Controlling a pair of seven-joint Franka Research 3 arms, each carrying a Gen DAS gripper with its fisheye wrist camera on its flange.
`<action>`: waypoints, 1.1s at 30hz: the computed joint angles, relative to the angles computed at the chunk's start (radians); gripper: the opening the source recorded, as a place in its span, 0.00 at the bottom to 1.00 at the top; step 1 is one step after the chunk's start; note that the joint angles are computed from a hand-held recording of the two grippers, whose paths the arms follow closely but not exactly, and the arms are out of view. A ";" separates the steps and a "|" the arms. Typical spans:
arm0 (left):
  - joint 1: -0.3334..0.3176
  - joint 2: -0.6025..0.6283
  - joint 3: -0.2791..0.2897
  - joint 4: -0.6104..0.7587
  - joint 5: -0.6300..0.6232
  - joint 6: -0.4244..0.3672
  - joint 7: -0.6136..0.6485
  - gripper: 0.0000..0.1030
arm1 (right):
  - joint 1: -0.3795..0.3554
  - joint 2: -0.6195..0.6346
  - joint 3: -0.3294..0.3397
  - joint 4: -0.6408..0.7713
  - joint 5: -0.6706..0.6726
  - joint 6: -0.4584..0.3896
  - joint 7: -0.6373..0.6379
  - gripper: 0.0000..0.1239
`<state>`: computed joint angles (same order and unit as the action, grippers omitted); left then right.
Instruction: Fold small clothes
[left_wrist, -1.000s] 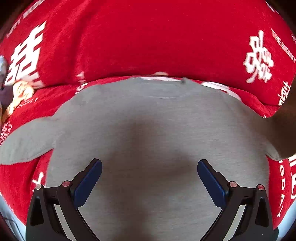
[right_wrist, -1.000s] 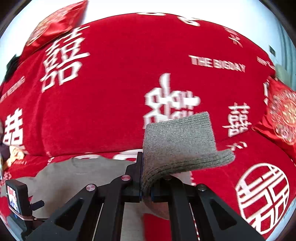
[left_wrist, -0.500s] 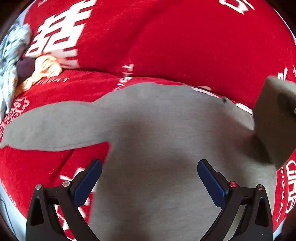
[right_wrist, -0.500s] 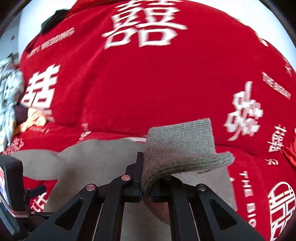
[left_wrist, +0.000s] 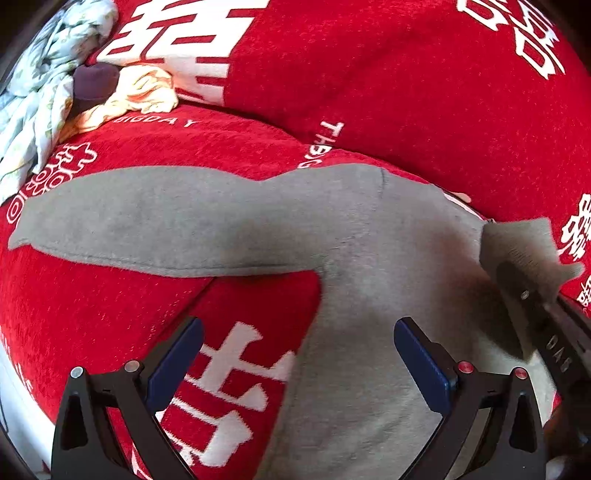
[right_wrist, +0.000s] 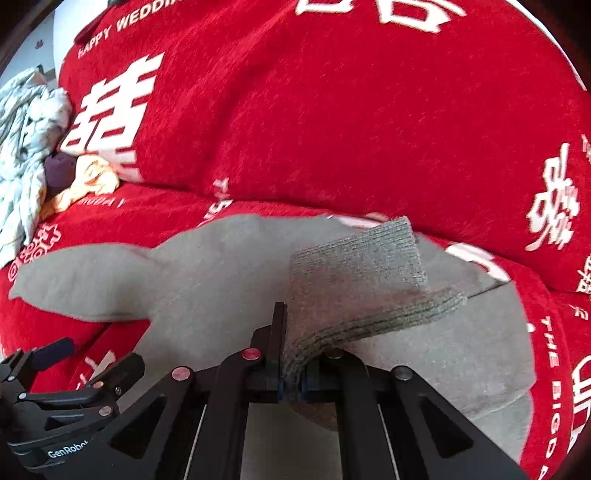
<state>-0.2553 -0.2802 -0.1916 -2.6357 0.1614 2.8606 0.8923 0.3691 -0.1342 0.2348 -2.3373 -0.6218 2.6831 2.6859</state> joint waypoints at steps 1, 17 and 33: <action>0.008 -0.003 -0.003 -0.005 0.008 -0.001 -0.008 1.00 | 0.009 0.008 -0.007 -0.003 0.039 0.021 -0.034 0.05; 0.013 -0.055 -0.028 0.007 0.040 -0.019 -0.081 1.00 | -0.139 -0.287 0.050 -0.281 0.457 0.266 -0.369 0.61; -0.122 0.373 -0.084 0.396 0.298 -0.171 -0.125 1.00 | -0.380 -0.295 -0.071 -0.493 0.419 0.194 -0.350 0.64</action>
<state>-0.3769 0.0928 -0.2757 -2.2397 0.4596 2.6895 0.7670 -0.0108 -0.4294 0.1638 -2.8304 -0.2023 2.8775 2.3362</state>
